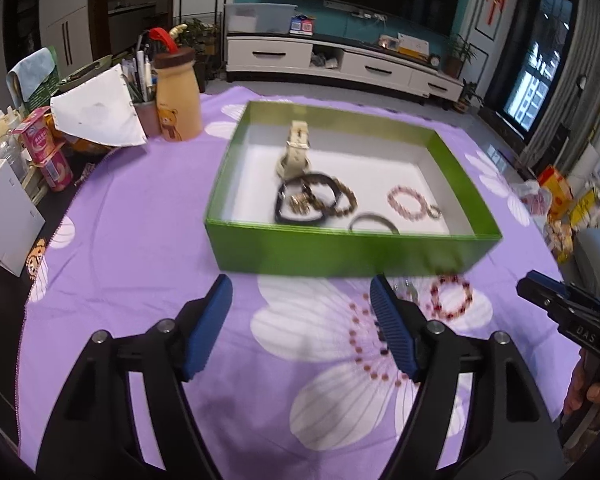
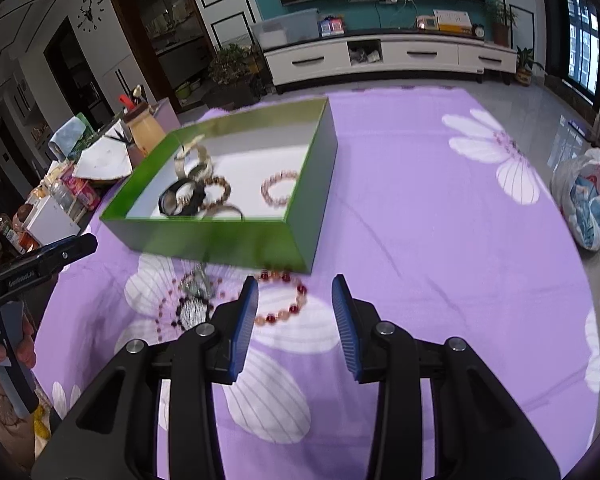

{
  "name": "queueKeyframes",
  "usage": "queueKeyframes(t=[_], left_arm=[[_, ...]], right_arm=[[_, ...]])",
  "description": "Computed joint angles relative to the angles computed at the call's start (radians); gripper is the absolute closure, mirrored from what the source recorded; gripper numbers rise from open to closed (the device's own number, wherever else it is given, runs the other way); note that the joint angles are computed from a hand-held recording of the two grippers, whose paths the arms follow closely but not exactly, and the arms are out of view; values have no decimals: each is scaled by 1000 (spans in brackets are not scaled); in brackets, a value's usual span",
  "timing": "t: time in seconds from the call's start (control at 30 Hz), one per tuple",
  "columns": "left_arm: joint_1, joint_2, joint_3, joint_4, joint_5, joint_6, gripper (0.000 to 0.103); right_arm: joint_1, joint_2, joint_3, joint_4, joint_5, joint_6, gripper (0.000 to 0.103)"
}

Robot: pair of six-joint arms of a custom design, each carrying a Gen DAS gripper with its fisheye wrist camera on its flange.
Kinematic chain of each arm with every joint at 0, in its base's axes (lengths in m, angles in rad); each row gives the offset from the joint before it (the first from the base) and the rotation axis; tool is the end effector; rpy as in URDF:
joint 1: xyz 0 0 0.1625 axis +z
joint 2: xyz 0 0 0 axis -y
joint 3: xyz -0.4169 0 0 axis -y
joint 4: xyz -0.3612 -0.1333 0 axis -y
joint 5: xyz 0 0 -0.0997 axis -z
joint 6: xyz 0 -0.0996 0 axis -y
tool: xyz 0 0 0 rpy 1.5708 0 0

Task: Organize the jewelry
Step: 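Move both open tools back toward the jade pendant and red bead bracelet, then grasp the jade pendant necklace with the left tool while the right tool grasps the red bead bracelet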

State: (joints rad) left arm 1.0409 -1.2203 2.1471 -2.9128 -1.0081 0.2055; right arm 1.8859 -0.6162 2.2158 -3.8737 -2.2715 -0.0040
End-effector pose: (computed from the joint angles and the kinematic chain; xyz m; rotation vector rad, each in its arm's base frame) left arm -0.0844 -0.5129 0.2283 0.7802 2.4621 -0.6562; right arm 0.2067 -0.4113 0.0488 0.0630 -2.3989 0.9968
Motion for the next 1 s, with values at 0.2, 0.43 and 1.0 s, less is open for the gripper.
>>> queueKeyframes(t=[0.2, 0.43, 1.0], left_arm=[[-5, 12, 73, -36, -37, 20, 30], [3, 46, 85, -14, -51, 11, 30], [24, 121, 28, -20, -91, 50, 30]], right_arm=[[-25, 44, -3, 26, 19, 29, 64], [-35, 80, -58, 46, -2, 5, 64], [-32, 191, -241, 58, -132, -190, 95]])
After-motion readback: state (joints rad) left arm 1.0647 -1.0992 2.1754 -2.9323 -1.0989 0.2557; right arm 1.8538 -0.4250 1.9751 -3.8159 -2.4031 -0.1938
